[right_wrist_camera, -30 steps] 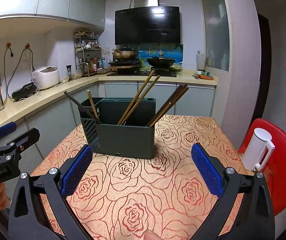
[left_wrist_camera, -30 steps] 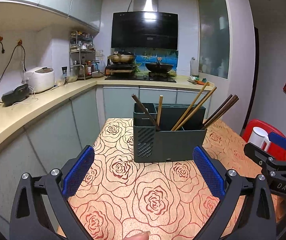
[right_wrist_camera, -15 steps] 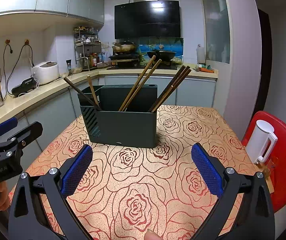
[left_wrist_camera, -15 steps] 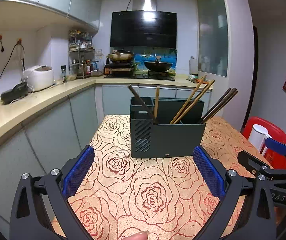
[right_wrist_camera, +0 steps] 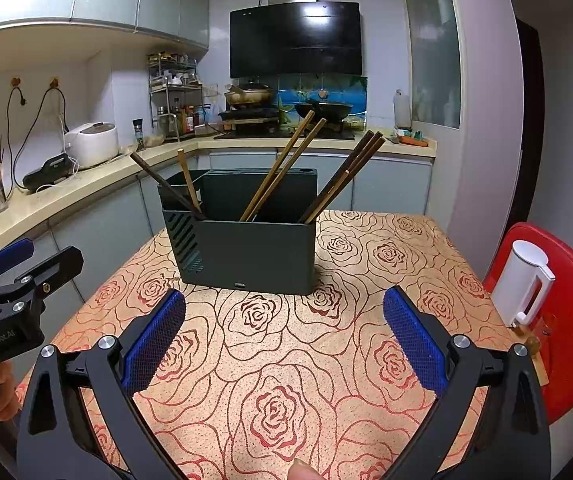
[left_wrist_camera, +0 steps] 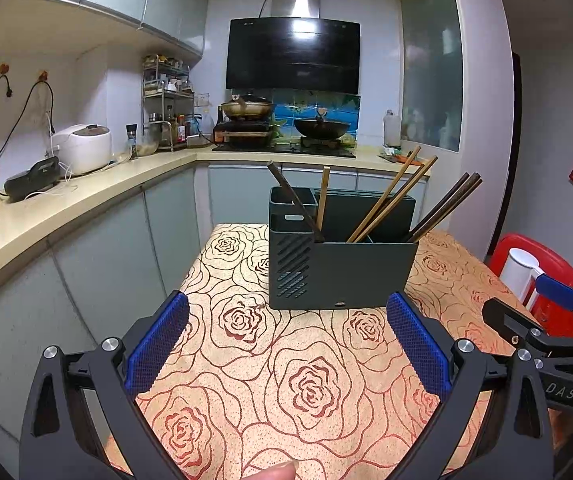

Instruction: Organize utensils

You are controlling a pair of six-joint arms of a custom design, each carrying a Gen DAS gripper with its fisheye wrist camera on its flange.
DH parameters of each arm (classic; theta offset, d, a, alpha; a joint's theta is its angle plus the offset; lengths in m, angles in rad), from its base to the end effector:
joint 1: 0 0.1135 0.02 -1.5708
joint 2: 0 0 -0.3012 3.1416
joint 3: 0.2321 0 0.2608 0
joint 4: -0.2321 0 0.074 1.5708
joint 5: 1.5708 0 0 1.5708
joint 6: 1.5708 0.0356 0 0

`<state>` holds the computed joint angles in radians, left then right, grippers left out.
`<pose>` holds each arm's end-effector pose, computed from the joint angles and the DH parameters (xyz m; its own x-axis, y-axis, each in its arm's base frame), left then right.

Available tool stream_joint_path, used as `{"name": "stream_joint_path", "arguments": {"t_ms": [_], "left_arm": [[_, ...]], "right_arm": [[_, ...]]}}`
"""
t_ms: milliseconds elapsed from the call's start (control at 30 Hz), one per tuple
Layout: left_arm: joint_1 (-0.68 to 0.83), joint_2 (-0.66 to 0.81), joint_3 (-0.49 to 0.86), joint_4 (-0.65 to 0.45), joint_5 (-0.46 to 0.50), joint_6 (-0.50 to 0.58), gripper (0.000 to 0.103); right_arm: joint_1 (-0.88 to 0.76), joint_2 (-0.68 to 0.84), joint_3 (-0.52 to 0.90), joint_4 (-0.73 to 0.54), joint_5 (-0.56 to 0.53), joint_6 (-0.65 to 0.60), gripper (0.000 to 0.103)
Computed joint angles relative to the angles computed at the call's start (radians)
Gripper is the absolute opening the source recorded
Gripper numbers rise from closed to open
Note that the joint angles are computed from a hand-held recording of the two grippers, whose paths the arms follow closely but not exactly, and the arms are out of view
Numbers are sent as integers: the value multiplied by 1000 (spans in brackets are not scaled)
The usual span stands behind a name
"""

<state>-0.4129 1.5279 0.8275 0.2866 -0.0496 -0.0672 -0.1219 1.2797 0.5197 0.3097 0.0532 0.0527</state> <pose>0.3122 -0.1349 0.2527 -0.3916 0.0983 -0.9149 0.3337 0.9418 -0.0416 0.2553 -0.0332 0.2230 -0.4225 0.1048 -0.9003 0.1915 0.9812 0.0243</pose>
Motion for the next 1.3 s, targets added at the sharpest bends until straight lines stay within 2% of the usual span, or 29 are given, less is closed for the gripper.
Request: {"name": "stream_joint_path", "arguments": {"t_ms": [1300], "left_arm": [[-5, -8, -8, 8, 3, 9, 96]], "right_arm": [[22, -5, 1, -15, 9, 7, 96]]}}
